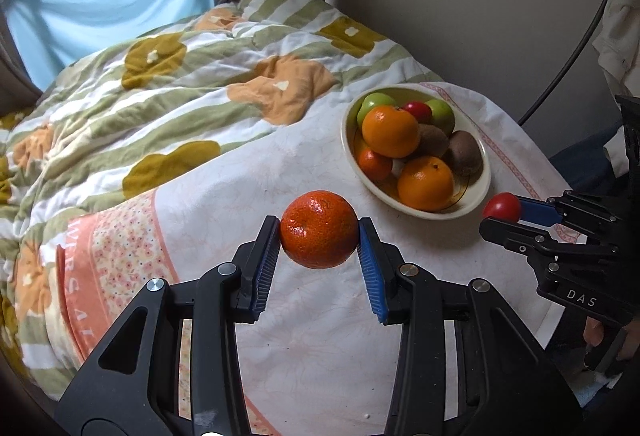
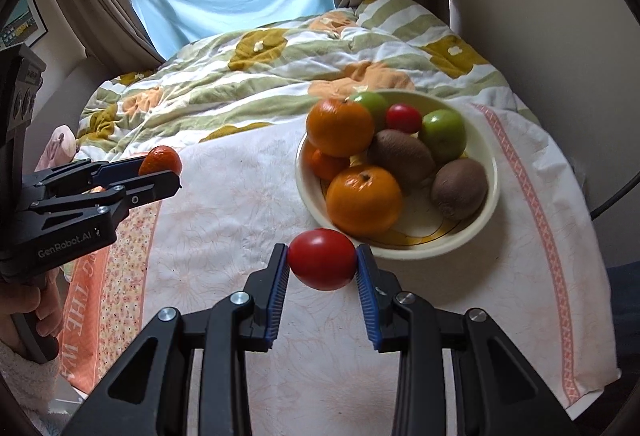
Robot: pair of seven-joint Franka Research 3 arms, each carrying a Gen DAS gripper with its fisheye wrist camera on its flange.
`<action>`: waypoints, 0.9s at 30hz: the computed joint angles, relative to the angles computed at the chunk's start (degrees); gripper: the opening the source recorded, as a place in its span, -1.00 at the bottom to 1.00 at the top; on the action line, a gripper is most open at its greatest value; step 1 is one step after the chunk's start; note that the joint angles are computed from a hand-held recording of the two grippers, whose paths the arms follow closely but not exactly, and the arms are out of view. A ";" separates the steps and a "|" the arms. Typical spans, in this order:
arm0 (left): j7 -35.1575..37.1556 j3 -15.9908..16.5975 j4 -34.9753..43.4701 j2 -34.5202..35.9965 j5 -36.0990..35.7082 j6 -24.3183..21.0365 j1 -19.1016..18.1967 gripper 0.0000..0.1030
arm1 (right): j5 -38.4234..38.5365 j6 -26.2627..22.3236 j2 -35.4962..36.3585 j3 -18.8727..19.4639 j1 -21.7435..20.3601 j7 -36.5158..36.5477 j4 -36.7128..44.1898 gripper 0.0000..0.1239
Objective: Organize fruits
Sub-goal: 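Carry the mandarin and cherry tomato in both tools over the bowl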
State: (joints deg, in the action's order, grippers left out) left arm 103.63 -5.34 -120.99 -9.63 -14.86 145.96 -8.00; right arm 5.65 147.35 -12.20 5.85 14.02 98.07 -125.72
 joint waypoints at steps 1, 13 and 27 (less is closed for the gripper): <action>-0.83 -0.30 0.13 -0.18 0.24 0.04 -0.04 -0.17 | 0.16 -0.12 -0.40 -0.31 -0.05 -0.63 -0.04 -0.50; -12.53 -4.17 5.15 4.13 5.54 1.76 -2.56 -0.17 | 6.09 -2.14 0.39 -4.50 -2.40 -13.90 3.99 -0.50; -26.58 -8.17 17.66 18.10 18.15 -2.02 -6.03 -0.17 | 16.17 -5.32 7.27 -7.92 -6.69 -32.54 11.12 -0.50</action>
State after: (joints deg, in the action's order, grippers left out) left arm 77.05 -13.51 -103.34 8.46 3.29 143.94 -14.03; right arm 21.83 142.03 -4.93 -2.08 7.32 65.53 -114.60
